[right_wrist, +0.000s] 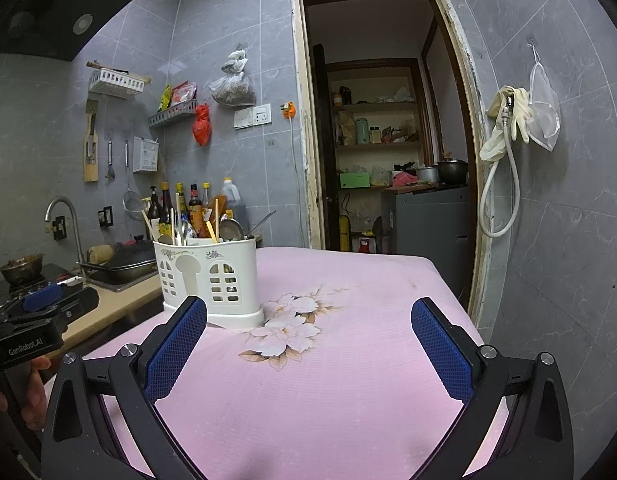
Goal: Organize utensils
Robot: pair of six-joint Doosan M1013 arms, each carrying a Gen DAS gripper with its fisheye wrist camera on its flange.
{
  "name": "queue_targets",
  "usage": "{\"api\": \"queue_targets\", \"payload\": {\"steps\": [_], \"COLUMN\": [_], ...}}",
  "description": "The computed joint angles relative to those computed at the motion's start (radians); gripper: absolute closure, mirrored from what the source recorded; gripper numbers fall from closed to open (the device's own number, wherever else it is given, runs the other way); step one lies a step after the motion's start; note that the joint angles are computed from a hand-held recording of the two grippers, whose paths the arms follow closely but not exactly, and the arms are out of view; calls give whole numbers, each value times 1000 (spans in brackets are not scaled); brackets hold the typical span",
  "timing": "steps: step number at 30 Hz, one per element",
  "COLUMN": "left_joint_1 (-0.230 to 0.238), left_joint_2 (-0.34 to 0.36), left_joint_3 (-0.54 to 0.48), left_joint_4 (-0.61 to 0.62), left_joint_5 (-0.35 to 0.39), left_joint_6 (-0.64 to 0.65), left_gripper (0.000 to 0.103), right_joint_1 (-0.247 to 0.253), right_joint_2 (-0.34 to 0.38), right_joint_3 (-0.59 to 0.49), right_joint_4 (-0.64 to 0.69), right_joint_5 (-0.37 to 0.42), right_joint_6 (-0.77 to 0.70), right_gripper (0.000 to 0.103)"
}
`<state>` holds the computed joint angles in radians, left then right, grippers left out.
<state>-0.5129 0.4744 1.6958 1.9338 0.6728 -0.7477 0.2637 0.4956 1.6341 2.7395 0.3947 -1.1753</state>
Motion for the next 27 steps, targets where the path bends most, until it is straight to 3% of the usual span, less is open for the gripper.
{"api": "queue_targets", "payload": {"steps": [27], "left_joint_1": [5], "left_joint_2": [2], "left_joint_3": [6], "left_joint_4": [12], "left_joint_5": [20], "left_joint_6": [-50], "left_gripper": [6], "right_joint_1": [-1], "right_joint_2": [3], "right_joint_3": [-1], "right_joint_4": [-3], "right_joint_5": [2], "right_joint_6": [6], "right_gripper": [0]}}
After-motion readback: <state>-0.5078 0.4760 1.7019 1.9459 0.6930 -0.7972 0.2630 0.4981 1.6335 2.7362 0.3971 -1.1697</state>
